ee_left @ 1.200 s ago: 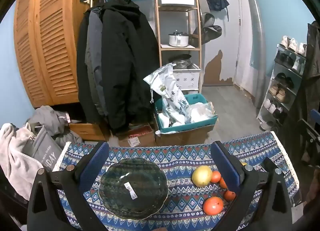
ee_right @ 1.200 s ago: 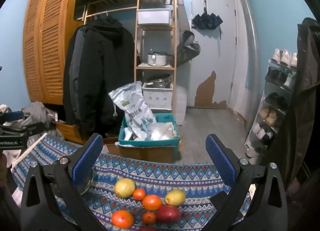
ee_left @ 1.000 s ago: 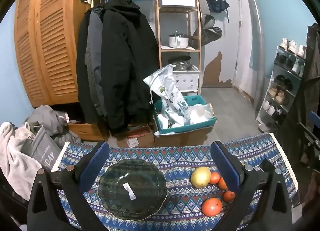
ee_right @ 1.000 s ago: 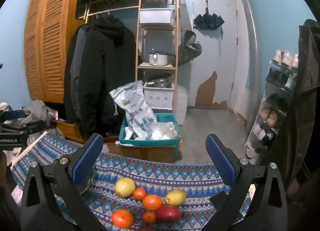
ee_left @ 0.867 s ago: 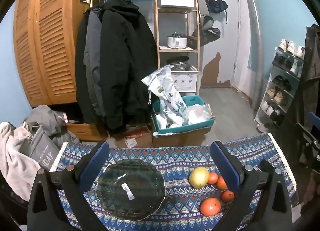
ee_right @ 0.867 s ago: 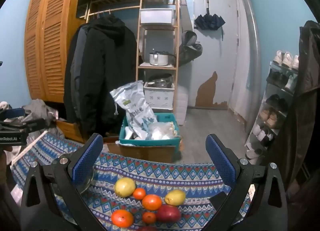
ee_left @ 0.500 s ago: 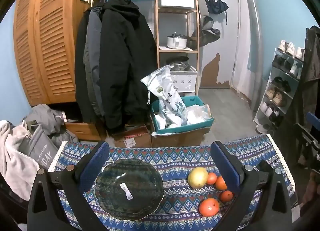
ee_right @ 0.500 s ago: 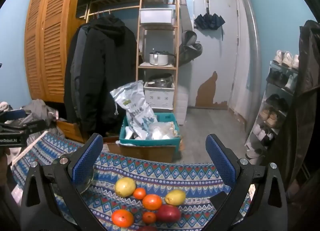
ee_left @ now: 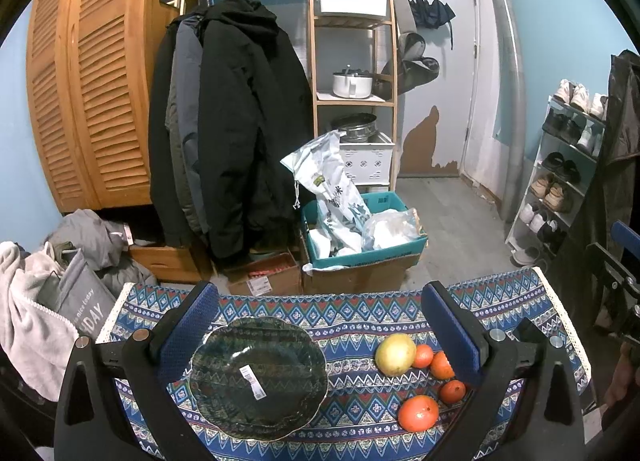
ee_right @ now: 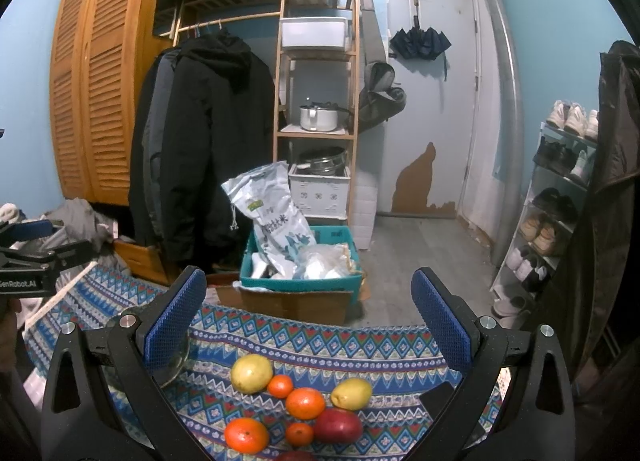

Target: Organize fruits

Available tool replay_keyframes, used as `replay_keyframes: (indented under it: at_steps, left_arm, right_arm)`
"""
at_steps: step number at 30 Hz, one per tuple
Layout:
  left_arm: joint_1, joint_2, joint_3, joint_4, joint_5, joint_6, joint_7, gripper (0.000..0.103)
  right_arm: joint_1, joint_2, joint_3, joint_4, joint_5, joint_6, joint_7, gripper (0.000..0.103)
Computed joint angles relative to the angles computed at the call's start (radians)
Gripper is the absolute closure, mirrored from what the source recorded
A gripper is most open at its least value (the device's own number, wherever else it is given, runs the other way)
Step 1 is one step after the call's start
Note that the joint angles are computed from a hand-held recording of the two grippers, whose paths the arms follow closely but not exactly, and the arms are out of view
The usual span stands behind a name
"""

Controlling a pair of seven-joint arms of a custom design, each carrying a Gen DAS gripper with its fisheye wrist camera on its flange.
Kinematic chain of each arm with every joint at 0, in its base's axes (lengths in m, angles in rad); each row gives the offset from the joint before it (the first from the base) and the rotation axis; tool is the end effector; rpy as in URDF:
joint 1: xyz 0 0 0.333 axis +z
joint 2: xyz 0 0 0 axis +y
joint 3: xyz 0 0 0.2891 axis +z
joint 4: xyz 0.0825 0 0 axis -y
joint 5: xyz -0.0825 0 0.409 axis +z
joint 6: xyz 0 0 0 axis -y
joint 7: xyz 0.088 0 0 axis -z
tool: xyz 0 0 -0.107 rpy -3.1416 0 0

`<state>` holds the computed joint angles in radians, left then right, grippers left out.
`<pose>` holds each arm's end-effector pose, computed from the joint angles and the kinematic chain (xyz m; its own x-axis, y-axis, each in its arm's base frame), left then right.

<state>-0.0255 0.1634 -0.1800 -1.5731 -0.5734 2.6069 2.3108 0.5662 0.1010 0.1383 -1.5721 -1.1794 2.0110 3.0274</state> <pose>0.6726 -0.1184 0.6150 -0.5346 -0.8451 -0.0026 -0.4669 0.2979 -0.8326 0.5324 0.3748 0.6171 -0.4044 -0.9141 0.0290 -0.3749 0.1368 -0.9169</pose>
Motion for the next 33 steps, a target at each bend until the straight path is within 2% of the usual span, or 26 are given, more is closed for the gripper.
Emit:
replay_keyframes:
  at_steps: [33]
  left_arm:
    - [-0.003,-0.005,0.001,-0.005,0.001,0.002,-0.002,0.001]
  right_arm:
    - [0.005,0.008,-0.005,0.010,0.003,0.001,-0.006,0.002]
